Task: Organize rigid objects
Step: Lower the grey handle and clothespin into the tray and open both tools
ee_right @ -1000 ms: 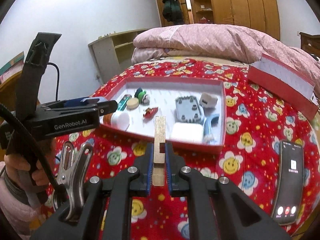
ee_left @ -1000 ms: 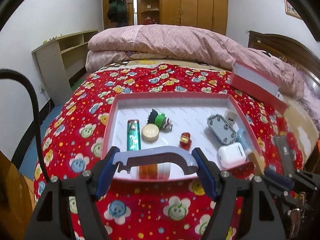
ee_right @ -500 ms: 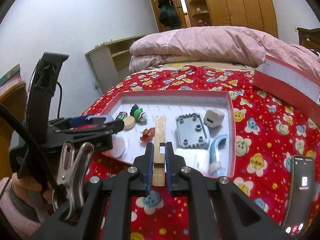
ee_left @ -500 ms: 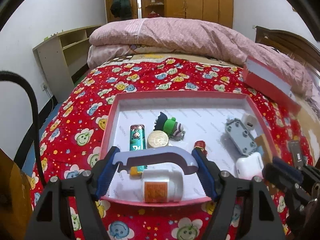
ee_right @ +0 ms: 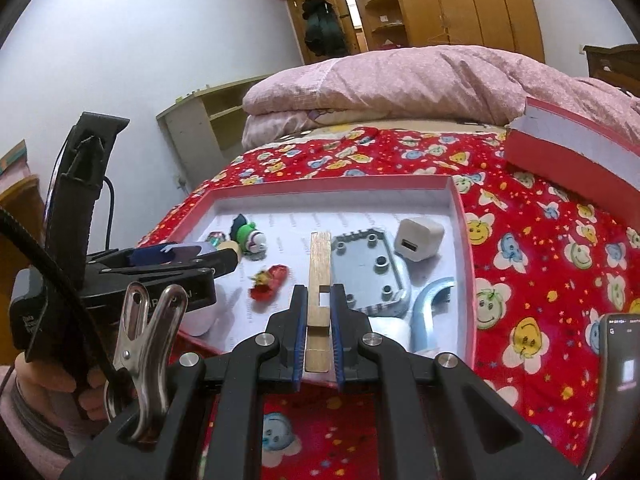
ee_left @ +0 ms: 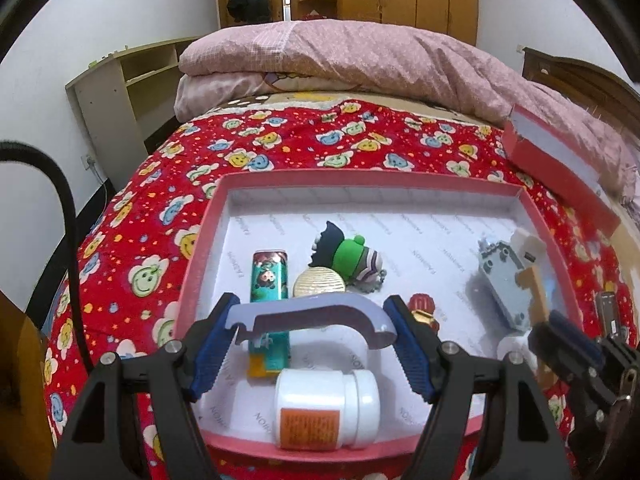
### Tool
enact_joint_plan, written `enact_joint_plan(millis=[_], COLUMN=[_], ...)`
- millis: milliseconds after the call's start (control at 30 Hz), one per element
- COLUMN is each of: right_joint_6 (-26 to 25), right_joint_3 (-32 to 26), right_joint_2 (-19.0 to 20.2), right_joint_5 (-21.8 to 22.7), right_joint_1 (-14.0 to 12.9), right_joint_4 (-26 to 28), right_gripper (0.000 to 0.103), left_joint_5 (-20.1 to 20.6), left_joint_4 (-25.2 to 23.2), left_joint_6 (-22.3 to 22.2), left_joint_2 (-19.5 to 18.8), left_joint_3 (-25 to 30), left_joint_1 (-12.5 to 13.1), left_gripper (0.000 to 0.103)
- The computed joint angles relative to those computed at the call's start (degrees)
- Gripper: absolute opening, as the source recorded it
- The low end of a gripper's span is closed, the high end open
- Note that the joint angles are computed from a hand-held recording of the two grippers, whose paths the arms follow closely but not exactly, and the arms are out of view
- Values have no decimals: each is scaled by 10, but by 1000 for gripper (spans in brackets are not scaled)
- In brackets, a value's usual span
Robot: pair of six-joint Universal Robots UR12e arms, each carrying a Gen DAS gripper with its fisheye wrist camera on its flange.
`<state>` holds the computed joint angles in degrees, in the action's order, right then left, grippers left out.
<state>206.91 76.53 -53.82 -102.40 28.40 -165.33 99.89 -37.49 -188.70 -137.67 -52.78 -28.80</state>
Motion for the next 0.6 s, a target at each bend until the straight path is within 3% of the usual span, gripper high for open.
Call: enact_joint_plan(millis=[133,300,500,600], right_joint_6=[6,7,14,15], right_joint_3=[1,-4,-1,1], right_joint_2=[2,6,6,5], right_joint_5=[5,-2,2,11], right_joint_1=[-2,-1,-2,-4], right_joint_4=[2,12,2,-6], right_gripper=[12,12,13,25], left_joint_5=[-14,-2,8,18], left_joint_4=[-12,-2,7,3], left_joint_6=[7,40,43,36], left_joint_2=[-6,-10,-6,-1], left_joint_3=[8,10,4,0], left_joint_1=[0,-6,-8,-9], left_gripper=[79,82,82,82])
